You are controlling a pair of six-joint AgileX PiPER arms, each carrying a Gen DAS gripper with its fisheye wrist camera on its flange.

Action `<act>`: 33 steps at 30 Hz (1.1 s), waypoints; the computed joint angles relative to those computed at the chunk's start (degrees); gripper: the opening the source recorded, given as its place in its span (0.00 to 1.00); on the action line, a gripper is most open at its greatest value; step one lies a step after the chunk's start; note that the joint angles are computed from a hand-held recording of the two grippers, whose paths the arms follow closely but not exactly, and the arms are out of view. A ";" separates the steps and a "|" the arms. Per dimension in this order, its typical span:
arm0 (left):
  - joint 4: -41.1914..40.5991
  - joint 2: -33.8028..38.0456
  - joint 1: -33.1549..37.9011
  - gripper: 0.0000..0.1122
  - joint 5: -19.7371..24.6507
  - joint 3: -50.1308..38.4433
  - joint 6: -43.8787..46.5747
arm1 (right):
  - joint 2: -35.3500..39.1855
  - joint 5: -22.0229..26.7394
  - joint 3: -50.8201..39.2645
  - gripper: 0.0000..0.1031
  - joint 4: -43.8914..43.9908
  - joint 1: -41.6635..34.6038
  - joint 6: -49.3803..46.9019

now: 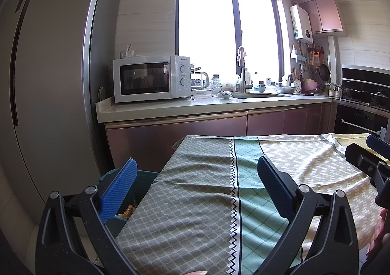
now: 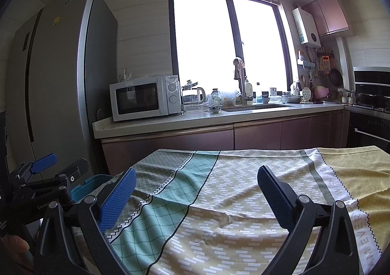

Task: Collect trash

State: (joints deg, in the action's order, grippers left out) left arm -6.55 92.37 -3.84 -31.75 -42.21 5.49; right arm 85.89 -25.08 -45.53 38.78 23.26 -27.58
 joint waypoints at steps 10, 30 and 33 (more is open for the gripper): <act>-0.67 0.96 -0.61 0.87 -0.23 -0.60 0.37 | 0.15 -0.08 0.00 0.93 0.25 0.08 0.05; 2.11 5.95 -2.90 0.87 7.24 -7.93 -2.61 | 0.46 1.78 -0.22 0.93 -3.41 -3.16 4.17; 3.76 10.33 -3.71 0.87 14.64 -15.03 -4.09 | 1.24 5.66 -1.64 0.93 -4.44 -6.33 5.31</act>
State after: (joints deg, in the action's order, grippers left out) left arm -2.79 102.69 -7.56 -17.11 -57.24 1.40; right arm 87.13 -19.42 -47.17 34.34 16.93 -22.27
